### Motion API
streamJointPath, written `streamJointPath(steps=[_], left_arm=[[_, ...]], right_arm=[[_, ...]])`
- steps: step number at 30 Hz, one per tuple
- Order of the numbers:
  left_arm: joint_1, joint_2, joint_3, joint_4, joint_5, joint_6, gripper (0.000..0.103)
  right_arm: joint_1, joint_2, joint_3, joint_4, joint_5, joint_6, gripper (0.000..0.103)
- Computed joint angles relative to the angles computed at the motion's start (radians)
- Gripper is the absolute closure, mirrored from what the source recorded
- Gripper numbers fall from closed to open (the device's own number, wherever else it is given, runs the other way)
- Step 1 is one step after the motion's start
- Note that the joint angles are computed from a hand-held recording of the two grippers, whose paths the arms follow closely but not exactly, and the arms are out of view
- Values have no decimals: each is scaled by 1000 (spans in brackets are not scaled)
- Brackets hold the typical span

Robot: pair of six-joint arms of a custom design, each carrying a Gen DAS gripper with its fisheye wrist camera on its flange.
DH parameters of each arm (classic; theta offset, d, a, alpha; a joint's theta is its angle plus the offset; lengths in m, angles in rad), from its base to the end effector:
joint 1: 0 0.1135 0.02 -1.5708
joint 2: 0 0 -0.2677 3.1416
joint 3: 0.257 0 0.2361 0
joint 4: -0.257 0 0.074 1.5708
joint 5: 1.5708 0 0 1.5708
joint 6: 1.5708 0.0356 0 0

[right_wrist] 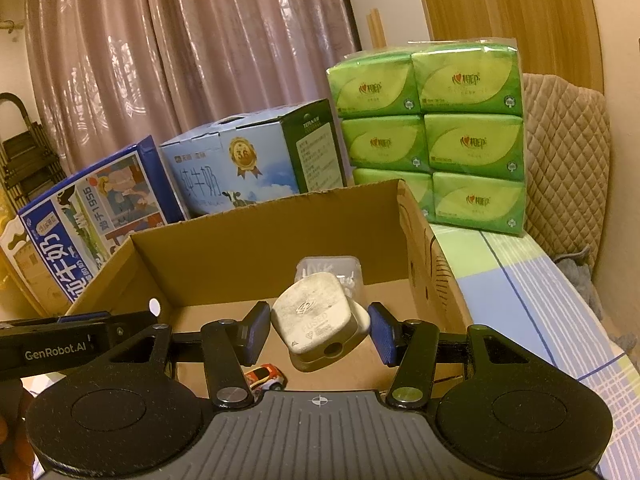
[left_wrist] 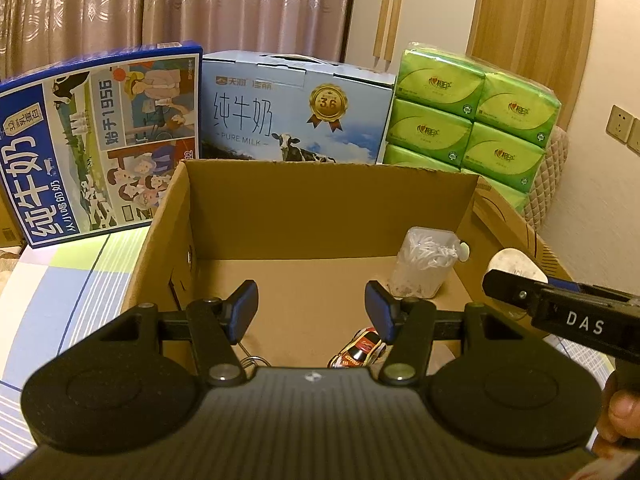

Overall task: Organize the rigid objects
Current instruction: 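Open the left tool to drop the jar while the right tool lowers the plug, then open the right tool to release the white plug into the box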

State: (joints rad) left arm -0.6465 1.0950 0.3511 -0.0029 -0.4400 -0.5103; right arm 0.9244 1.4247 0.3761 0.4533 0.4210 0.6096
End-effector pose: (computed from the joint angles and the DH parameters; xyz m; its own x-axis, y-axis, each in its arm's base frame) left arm 0.1560 -0.0987 0.1689 -0.6175 -0.0876 -0.7817 -0.0070 0.9943 -0.1060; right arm 0.1532 0.1789 0.1507 -0.5774 0.1024 -0.8101 -0.2368 0.9284 0.2862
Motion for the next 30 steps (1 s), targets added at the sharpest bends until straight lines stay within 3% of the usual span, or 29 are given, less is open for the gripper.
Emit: streamJointPath(steps=[7,12,22,30], left_arm=[[-6,3,2,-4,-3,0,49],[-7,-5,1,-11,-4,5,49],[-41,-36,3,-47,-36,3,49],[-116,-138,-9,-149,-119,-24,49]], right_arm=[[2,-5,-16,41,11,-14,52],[3,-31,-36,73,34,-7,39],[6,-57,-46,75,44,-3,38],[59,-133,-77,46,112,-9,38]])
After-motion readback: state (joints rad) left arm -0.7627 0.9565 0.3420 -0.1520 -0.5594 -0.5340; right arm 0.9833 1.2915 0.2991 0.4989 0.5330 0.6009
